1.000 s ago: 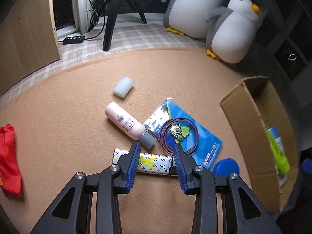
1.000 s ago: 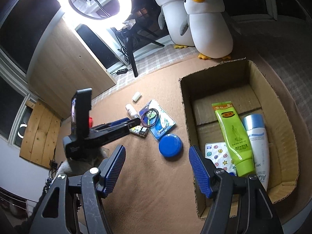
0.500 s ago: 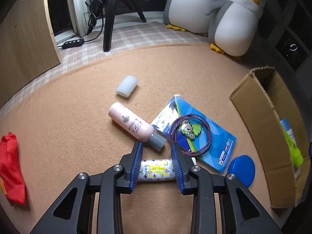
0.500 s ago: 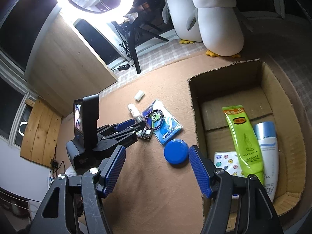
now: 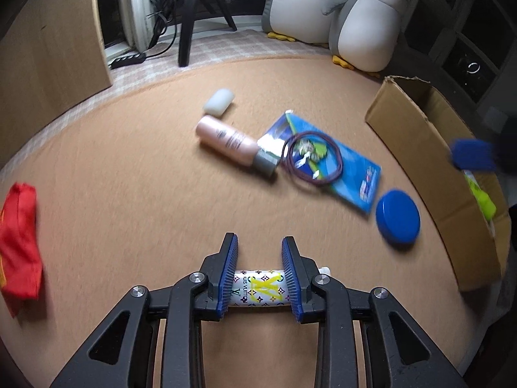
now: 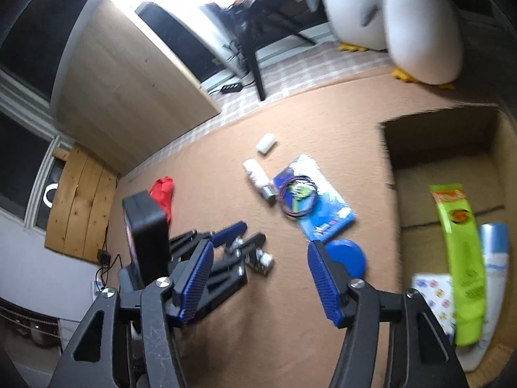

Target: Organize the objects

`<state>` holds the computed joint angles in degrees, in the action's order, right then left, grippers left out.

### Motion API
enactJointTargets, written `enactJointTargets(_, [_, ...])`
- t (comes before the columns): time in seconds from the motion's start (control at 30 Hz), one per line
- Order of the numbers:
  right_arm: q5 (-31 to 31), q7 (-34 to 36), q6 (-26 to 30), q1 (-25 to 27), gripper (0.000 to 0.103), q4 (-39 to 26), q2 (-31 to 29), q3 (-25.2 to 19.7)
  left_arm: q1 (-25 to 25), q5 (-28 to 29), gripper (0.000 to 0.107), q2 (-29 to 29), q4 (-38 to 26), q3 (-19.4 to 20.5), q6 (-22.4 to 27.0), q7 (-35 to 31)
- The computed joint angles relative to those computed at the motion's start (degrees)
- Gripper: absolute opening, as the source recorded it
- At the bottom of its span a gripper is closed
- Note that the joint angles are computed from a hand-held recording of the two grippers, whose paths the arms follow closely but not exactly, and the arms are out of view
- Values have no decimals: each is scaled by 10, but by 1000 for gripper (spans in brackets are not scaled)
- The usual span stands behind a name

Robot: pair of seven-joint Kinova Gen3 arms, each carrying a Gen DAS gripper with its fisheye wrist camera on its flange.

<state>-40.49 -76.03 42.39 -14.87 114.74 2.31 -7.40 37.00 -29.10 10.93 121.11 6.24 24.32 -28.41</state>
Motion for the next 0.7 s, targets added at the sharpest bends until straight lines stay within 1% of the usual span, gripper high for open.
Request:
enactJointTargets(0.13, [40,-29,-12,-21,49,-33,50,-15,6,-4,30,-22,25,8,5,12])
enactJointTargets(0.27, [73,-59,-20,-30,46,-64,101,-27,-1,-9,30,-48,55,22,2,34])
enactJointTargets(0.47, [132,-105,-29,-48,46,-97,147,-38,-28,-2,29,-84,93,53,-3,51])
enactJointTargets(0.6, [186,-143,-35,-72,46,-112,163,-37,-50,16,29,-106,114,71,-10,43])
enactJointTargets(0.7, [209,-159,-34,-80,46,-119,172,-40,-67,32,28,-117,124,81,-14,29])
